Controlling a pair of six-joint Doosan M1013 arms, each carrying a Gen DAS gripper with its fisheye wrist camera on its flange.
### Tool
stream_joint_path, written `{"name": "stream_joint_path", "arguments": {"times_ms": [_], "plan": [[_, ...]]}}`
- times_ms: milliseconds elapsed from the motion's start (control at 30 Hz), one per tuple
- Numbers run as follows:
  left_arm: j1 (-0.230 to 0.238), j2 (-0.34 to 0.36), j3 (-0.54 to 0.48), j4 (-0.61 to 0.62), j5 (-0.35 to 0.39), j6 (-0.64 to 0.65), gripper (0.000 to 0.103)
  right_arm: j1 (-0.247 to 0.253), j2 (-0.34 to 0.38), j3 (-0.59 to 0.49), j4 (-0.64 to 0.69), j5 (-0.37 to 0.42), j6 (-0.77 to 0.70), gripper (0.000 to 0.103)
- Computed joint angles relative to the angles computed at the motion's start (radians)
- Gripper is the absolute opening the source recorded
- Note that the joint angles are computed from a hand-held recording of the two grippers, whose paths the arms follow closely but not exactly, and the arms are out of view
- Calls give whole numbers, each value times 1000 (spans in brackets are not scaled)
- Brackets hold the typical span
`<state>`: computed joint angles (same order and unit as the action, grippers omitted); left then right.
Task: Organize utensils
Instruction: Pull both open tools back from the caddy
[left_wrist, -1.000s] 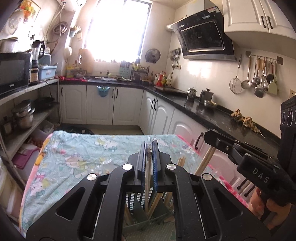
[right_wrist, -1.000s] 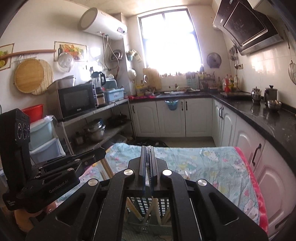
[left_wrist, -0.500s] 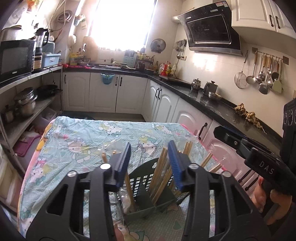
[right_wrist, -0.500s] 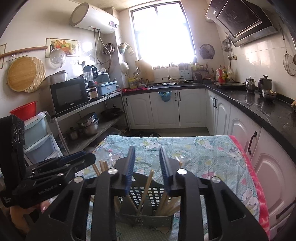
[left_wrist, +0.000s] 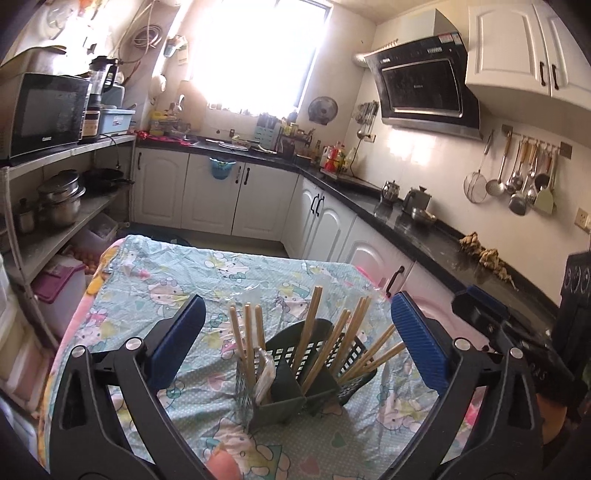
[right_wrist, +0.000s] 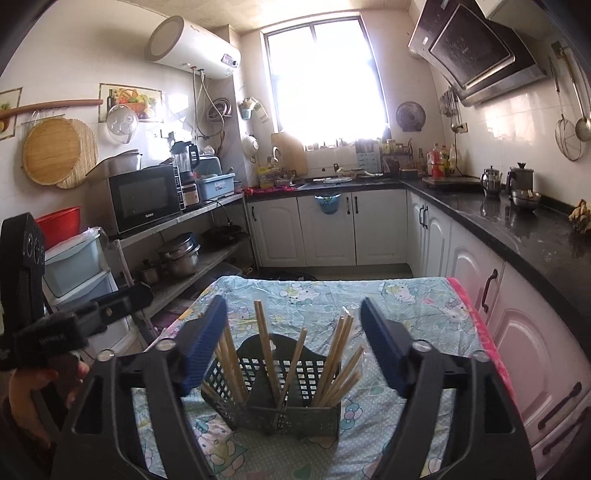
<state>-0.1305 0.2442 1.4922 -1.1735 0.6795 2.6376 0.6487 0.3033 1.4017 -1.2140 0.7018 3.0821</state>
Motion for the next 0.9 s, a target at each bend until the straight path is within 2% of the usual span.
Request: {"name": "stream_joint_path", "arguments": {"times_ms": [67, 267, 600, 900], "plan": [[8, -9, 9, -10, 8, -4, 93, 13, -5, 4, -19, 17, 6, 85], [29, -37, 44, 0, 12, -5, 93, 53, -22, 35, -91, 67, 43, 94], [38, -89, 134, 116, -30, -47, 93, 98, -27, 79, -93, 114, 98, 97], [29, -107, 210, 243, -69, -113, 93, 114, -7, 98, 23, 115, 47, 97]]}}
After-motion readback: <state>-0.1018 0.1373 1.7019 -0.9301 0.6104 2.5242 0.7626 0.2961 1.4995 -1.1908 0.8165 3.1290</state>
